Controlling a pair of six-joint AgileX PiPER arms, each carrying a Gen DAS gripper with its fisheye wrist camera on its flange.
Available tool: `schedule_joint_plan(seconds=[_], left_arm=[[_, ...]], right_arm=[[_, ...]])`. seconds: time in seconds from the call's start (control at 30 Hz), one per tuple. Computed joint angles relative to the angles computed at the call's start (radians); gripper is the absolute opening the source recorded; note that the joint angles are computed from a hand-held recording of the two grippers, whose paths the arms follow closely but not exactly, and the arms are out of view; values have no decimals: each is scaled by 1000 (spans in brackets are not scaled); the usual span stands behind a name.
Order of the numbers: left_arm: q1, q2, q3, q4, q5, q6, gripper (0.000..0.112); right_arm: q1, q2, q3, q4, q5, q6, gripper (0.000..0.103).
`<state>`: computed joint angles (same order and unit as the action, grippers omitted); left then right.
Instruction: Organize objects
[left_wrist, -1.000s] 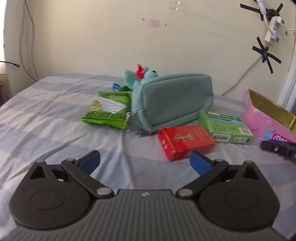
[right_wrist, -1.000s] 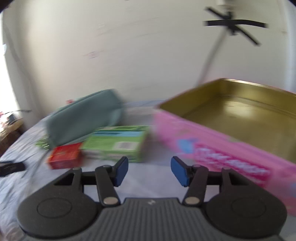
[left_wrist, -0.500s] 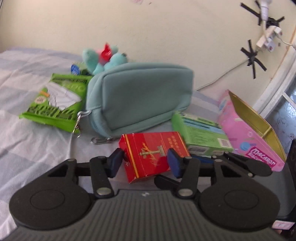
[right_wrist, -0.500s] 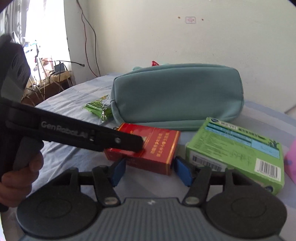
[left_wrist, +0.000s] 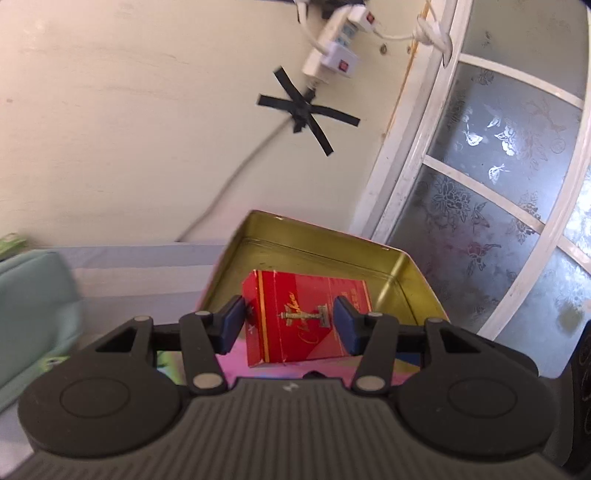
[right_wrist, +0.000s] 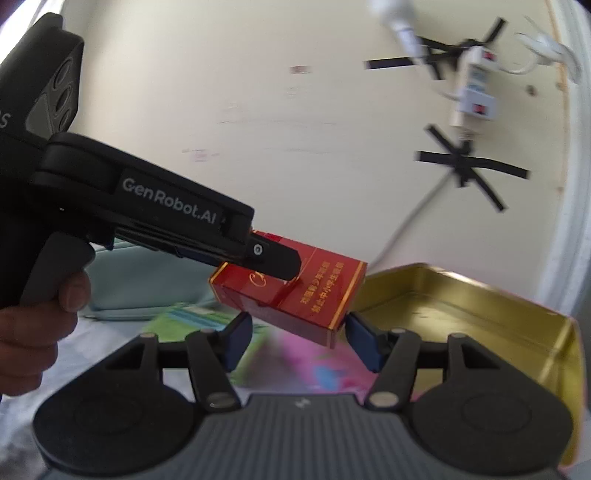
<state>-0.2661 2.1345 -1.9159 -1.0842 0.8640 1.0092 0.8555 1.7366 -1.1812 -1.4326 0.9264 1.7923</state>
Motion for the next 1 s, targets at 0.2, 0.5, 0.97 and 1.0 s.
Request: schedule_joint_plan(seconds=[0.2, 0.5, 0.97, 1.0], left_arm=[[-119, 171, -284, 277, -14, -301, 58], [1, -43, 69, 237, -248, -122, 66], [222, -205, 402, 318, -428, -90, 68], [240, -208, 411, 298, -423, -72, 68]], right_arm=[[-121, -43, 93, 44, -53, -17, 74], [-57, -139, 268, -203, 87, 298, 78], [-195, 323, -354, -1, 101, -293, 99], [-192, 312, -335, -9, 85, -282, 99]])
